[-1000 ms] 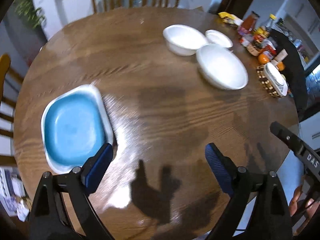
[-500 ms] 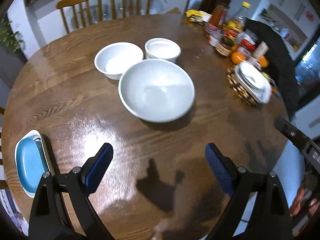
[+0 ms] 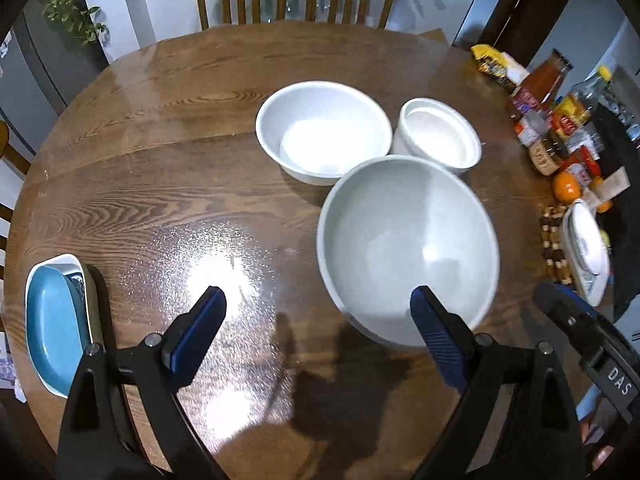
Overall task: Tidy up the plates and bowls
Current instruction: 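Grasp the large white bowl rim with both grippers, then carry the large white bowl beside the stacked plates and lower it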
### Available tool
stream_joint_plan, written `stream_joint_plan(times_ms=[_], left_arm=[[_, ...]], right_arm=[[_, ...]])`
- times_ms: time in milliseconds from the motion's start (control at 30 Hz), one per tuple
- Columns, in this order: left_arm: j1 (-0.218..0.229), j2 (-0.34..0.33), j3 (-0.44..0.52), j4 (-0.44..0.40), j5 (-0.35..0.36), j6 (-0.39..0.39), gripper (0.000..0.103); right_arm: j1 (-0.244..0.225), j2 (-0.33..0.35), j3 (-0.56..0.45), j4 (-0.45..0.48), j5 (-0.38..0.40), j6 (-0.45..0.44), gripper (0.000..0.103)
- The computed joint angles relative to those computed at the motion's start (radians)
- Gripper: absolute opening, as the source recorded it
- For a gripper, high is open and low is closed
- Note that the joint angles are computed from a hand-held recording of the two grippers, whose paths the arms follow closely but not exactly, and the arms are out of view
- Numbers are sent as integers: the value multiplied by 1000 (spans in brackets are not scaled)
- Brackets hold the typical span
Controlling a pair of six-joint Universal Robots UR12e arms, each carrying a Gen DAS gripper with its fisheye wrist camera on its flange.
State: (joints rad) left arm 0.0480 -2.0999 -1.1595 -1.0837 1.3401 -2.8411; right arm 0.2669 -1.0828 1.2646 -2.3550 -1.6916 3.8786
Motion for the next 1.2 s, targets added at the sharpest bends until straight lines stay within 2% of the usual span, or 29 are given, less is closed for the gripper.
stream_joint_plan(times_ms=[167, 367, 400, 433, 467, 533, 600, 633, 667, 767, 800, 1033, 1200], left_arm=[[-7, -29, 29, -10, 22, -18, 93], [-16, -51, 45, -6, 29, -7, 90], [-18, -55, 49, -11, 35, -3, 86], [-18, -56, 50, -14, 38, -2, 75], [-18, -59, 55, -27, 36, -3, 69], [-16, -68, 70, -56, 18, -4, 52], [-18, -71, 71, -56, 18, 0, 45], [-17, -71, 70, -58, 13, 5, 35], [-16, -71, 72, -63, 5, 10, 33], [-17, -68, 67, -68, -9, 28, 21], [-17, -66, 64, -68, -12, 35, 14], [1, -24, 9, 8, 4, 34, 14], [29, 1, -22, 30, 18, -6, 14]], right_arm=[[-10, 45, -41, 17, 53, -2, 58], [-17, 64, -55, 17, 84, -3, 59], [-18, 68, -60, 19, 87, -4, 58], [-20, 69, -60, 18, 96, -1, 58], [-21, 72, -64, 25, 97, 1, 58], [-20, 75, -65, 20, 98, -6, 52], [-23, 76, -65, 14, 116, -10, 33], [-25, 76, -61, 2, 130, -13, 27], [-26, 76, -58, -6, 138, -14, 19], [-27, 76, -56, -24, 156, -20, 9], [-26, 77, -59, -20, 155, -25, 9], [-14, 79, -75, -12, 179, -45, 9], [7, 102, -128, 10, 175, -92, 9]])
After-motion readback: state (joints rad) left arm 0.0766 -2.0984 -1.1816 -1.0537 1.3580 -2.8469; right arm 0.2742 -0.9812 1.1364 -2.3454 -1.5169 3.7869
